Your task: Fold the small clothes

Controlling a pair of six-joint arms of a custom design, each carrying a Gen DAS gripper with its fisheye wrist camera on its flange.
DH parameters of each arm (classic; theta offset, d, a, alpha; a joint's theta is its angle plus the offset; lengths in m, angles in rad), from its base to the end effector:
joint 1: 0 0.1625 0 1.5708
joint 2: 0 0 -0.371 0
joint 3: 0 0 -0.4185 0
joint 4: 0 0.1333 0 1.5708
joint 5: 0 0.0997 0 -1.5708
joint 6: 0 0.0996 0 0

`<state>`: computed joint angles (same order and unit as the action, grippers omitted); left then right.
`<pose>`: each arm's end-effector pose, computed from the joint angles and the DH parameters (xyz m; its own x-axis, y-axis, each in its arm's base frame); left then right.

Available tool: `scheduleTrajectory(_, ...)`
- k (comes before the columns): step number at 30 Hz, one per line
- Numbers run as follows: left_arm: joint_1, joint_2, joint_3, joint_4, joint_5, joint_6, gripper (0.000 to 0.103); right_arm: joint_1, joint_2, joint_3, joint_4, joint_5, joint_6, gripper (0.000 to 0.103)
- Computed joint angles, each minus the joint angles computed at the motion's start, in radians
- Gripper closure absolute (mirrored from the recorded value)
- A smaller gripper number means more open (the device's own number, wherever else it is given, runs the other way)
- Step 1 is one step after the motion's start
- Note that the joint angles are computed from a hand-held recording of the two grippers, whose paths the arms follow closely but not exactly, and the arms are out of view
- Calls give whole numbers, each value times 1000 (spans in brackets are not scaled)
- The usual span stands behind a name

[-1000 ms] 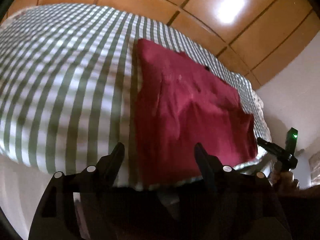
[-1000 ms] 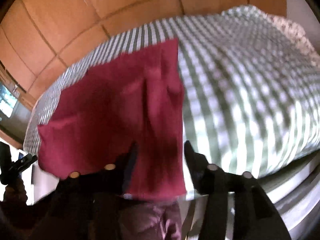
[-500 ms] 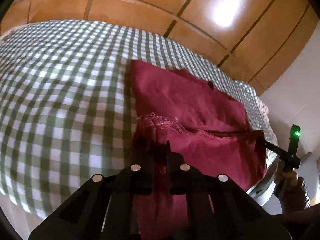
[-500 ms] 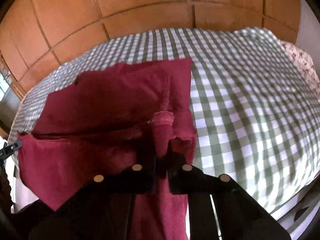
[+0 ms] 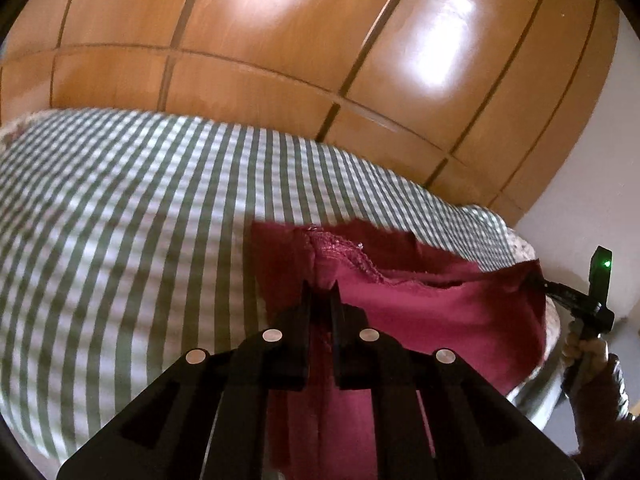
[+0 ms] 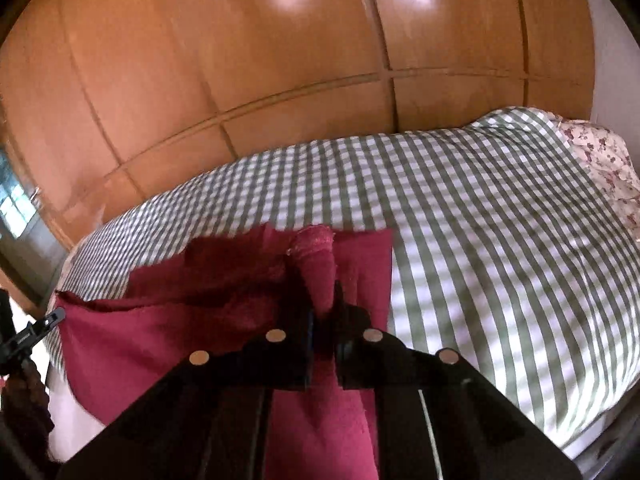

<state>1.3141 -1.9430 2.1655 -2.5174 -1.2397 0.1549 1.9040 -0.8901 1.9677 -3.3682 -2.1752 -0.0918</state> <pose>0.0561 -0.4390 0.4112 -0.9284 0.1432 -0.3428 0.3375 0.7110 -0.6170 0.2558 -0.5047 0.0863 -0.8738 0.0194 0.4859 -0.3274 0.7154 -0.6173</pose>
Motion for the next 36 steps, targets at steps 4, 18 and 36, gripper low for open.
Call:
scheduleTrajectory(4, 9, 155, -92, -72, 29, 10, 96, -57, 56, -109, 28, 3, -10, 96)
scheduleTrajectory(18, 84, 552, -340, -77, 205, -40, 96, -172, 304, -418, 166, -100, 33, 92)
scheduleTrajectory(36, -31, 358, -99, -106, 119, 46, 67, -40, 391, -464, 326, 114, -85, 57)
